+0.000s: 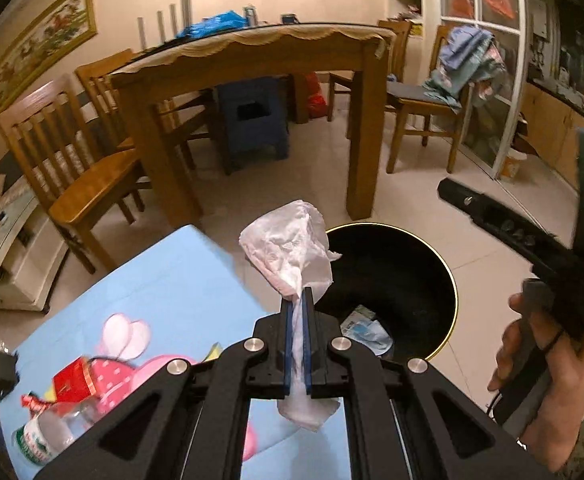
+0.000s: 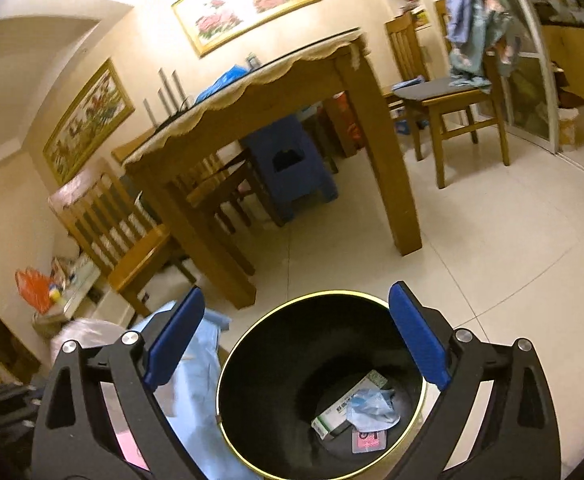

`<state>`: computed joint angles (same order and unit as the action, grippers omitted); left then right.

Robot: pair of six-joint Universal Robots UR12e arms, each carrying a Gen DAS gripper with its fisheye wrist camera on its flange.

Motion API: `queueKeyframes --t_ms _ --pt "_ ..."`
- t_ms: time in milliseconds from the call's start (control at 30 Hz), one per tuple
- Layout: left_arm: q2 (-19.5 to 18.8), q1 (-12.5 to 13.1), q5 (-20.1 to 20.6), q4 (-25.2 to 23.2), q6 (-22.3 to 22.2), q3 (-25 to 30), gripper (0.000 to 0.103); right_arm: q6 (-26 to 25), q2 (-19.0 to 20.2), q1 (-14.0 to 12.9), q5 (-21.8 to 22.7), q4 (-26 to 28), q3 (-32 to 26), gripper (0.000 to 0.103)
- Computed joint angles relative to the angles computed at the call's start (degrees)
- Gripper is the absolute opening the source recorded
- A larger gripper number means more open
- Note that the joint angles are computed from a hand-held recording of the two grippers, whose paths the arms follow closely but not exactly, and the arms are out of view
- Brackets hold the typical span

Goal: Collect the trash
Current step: 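Drop the mask into the bin with the right gripper while the left drops the tissue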

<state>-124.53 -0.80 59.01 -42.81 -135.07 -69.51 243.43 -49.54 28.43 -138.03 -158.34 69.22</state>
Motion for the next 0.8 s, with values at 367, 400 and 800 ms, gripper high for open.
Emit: queueKeyframes --t_ms 367,400,800 --pt "-1.17 -3.34 2.85 4.44 1.05 -0.69 0.056 2.32 -1.92 0.37 -2.57 -2.31 3.37 0.093" --pt "-0.96 -3.28 2.95 5.30 1.26 -1.22 0.058 2.44 -1.87 0.43 -2.69 -2.35 3.34 0.093" --pt "1.38 0.11 3.07 13.70 -2.75 -5.07 0.096 -5.12 1.46 1.08 -0.03 0.35 -3.20 0.094"
